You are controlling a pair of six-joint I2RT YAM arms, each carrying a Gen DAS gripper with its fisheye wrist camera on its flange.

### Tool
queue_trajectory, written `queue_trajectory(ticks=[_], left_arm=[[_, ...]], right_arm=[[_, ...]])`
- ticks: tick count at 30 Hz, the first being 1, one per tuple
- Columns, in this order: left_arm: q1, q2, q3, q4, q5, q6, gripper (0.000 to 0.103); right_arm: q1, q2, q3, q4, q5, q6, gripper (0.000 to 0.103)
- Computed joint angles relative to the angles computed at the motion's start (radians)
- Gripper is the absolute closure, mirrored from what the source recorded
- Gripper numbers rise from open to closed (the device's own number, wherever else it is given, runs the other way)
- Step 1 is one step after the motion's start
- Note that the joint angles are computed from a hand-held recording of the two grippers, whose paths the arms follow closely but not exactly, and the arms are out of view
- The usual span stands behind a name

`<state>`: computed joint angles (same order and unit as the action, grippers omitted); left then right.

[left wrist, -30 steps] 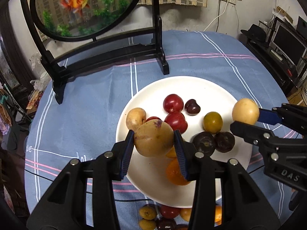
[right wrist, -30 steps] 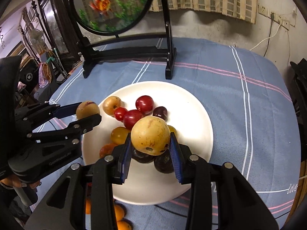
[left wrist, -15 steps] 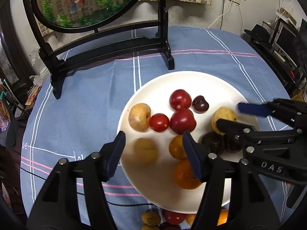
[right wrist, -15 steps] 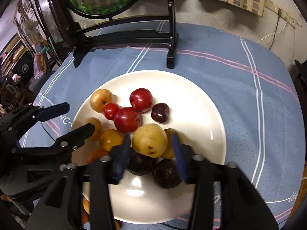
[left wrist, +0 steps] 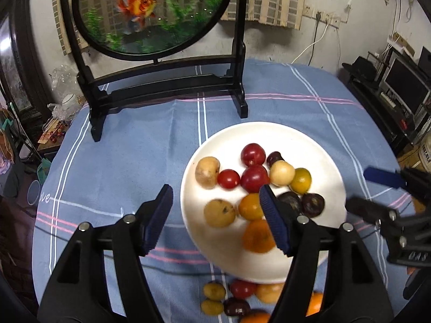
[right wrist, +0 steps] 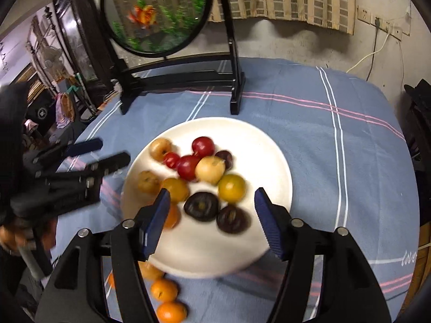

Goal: Organize fruits
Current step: 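Grasp an orange with the left tool while the right tool grasps a tangerine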

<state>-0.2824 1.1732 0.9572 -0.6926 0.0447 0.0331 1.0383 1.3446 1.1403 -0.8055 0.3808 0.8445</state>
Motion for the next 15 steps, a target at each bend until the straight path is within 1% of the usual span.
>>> queue_trajectory(ticks=[2, 4, 6, 9, 12, 15], left_arm=[[0.021, -0.065, -0.027, -0.038, 0.018, 0.008, 0.034], [0.04, -0.129, -0.063, -0.074, 0.034, 0.02, 0.034], [0.064, -0.202, -0.105, -0.116, 0.054, 0.04, 0.034], [0.12, -0.324, -0.181, -0.198, 0.095, 0.088, 0.034], [0.19, -0.44, -0.249, -0.305, 0.133, 0.157, 0.034], [0.268, -0.498, -0.289, -0.379, 0.162, 0.228, 0.034]], right_arm=[[0.069, -0.023, -0.016, -0.022, 0.022, 0.047, 0.037], [0.173, -0.027, -0.036, -0.055, 0.055, 0.128, 0.036], [0.266, -0.01, -0.055, -0.073, 0.07, 0.198, 0.036], [0.401, 0.061, -0.07, -0.092, 0.087, 0.302, 0.036], [0.451, 0.128, -0.094, -0.06, 0.048, 0.352, 0.036], [0.434, 0.172, -0.111, -0.013, 0.016, 0.354, 0.036]])
